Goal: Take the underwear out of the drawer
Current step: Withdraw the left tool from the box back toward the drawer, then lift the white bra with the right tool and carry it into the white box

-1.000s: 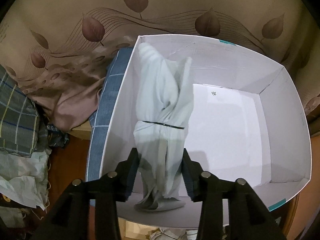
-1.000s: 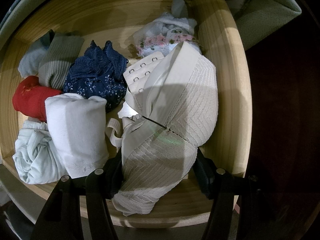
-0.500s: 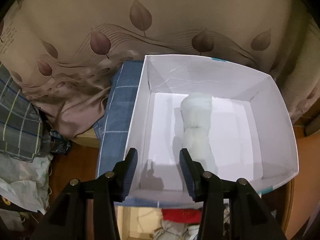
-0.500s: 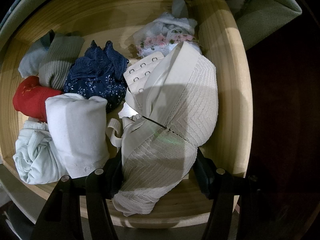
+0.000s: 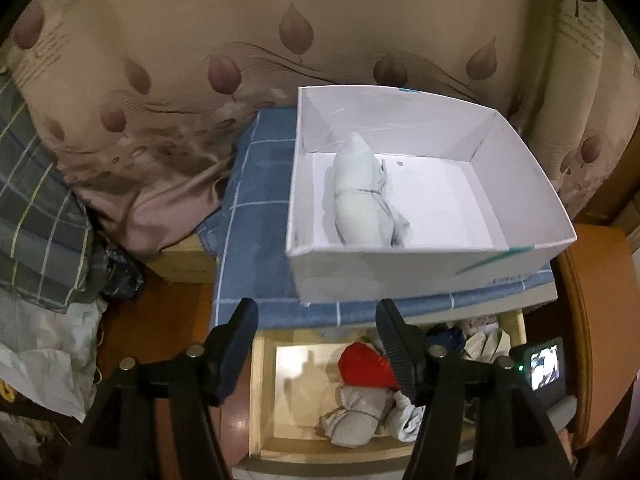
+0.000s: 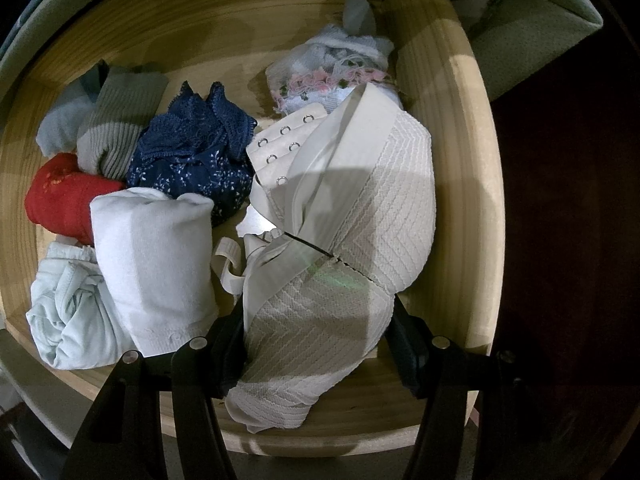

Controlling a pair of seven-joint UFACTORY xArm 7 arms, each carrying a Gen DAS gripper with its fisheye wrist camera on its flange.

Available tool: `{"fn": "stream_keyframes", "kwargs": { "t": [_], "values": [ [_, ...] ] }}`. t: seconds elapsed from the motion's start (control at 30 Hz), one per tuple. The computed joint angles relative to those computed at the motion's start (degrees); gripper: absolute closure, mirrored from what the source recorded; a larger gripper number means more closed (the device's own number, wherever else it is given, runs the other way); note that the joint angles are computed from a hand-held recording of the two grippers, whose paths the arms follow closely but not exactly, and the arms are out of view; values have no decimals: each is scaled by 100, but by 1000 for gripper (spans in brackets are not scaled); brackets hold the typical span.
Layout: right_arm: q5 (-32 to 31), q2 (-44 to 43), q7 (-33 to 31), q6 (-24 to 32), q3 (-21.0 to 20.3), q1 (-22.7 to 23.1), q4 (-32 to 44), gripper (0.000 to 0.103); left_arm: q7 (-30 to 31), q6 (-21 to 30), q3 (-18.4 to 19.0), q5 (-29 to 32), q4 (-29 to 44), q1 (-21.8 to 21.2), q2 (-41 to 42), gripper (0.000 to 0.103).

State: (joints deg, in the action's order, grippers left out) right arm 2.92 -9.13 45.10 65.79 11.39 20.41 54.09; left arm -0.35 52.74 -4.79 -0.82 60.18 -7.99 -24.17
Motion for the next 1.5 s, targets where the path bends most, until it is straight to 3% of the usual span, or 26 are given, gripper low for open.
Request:
{"fn": "stream_keyframes", "kwargs": {
  "t": [0.37, 0.63, 0.77, 0.93, 1.13, 1.3, 1.5],
  "values": [
    [22, -70, -17, -43, -7, -4, -62, 46, -284, -232, 120, -367, -1838, 3, -939, 40],
    [35, -307, 117, -464, 27, -36, -274, 47, -604, -810, 99, -324, -2837, 45, -1159, 40],
    [-292, -395, 334, -622, 142, -10, -232, 48, -511, -872, 317, -595, -3002, -99, -1260, 40],
    [-489, -346, 266, -634, 173, 41, -46, 49, -648, -1363, 424, -885, -3348, -100, -1667, 40],
    [-245, -387, 57, -540, 48, 13, 184, 49, -679, -1521, 401, -932, -3335, -78, -1621, 40],
    [94, -119, -200, 138, -12, -2, 810, 49, -702, -1719, 152, -621, -3438, -73, -1785, 40],
    [471, -250, -430, 365, 12, 93, 874, 49, -633, -1605, 299, -668, -3358, -189, -1643, 40]
  ]
}}
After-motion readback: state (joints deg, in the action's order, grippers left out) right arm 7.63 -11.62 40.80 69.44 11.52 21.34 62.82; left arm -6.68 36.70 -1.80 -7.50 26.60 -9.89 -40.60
